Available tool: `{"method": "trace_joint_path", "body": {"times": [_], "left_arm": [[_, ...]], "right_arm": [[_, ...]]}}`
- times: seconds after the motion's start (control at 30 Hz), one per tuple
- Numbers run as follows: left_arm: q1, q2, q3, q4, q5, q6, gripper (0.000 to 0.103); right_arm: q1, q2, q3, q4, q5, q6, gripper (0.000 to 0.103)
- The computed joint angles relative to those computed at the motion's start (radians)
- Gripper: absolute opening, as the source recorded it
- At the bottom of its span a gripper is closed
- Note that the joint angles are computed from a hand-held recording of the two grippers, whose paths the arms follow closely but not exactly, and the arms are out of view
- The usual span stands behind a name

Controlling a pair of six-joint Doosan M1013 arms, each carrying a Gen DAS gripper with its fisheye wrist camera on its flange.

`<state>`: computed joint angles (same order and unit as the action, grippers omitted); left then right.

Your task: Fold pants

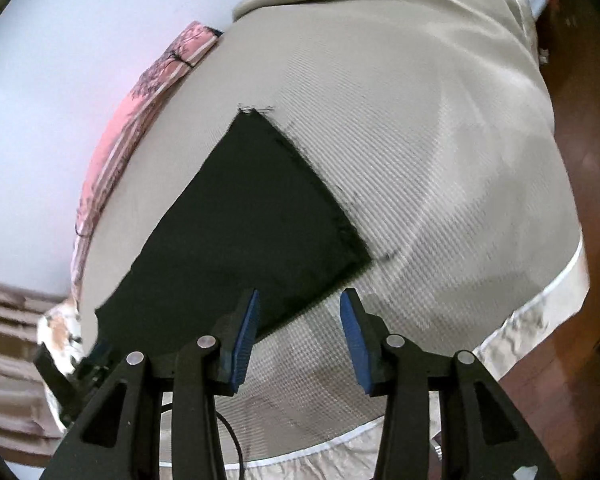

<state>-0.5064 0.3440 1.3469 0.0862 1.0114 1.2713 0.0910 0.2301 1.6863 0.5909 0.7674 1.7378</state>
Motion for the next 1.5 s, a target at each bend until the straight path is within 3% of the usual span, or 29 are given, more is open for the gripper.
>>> {"method": "trace_joint_path", "body": {"times": [0.17,0.33,0.47,0.53,0.57,0.83,1.17,1.5], "left_arm": [[-0.017,0.029,-0.031,-0.012,0.026,0.01,0.077],[-0.021,0.042,-0.031,-0.018,0.056,-0.006,0.077],[-0.031,0.036,-0.014,0.018,0.029,-0.028,0.078],[-0.035,0.034,-0.004,0.035,0.009,-0.05,0.081],[-0.038,0.034,-0.002,0.046,0.005,-0.059,0.082],[-0.004,0.023,-0.002,-0.024,0.013,-0.086,0.083],[0.055,-0.055,0.054,0.029,0.027,-0.231,0.083],[0.129,-0.147,0.152,-0.051,0.001,-0.303,0.083]], "right_arm": [[-0.012,0.021,0.019,0.061,-0.032,-0.01,0.04],[-0.026,0.027,0.057,0.256,-0.144,-0.148,0.038],[-0.035,0.036,0.07,0.391,-0.165,-0.265,0.035],[-0.031,0.041,0.065,0.368,-0.166,-0.26,0.025],[-0.03,0.043,0.06,0.351,-0.161,-0.244,0.012],[0.007,0.039,-0.004,0.254,-0.143,-0.143,0.008],[0.146,0.154,-0.252,0.237,0.041,-0.244,0.008],[0.299,0.31,-0.432,0.288,0.288,-0.375,0.008]]}}
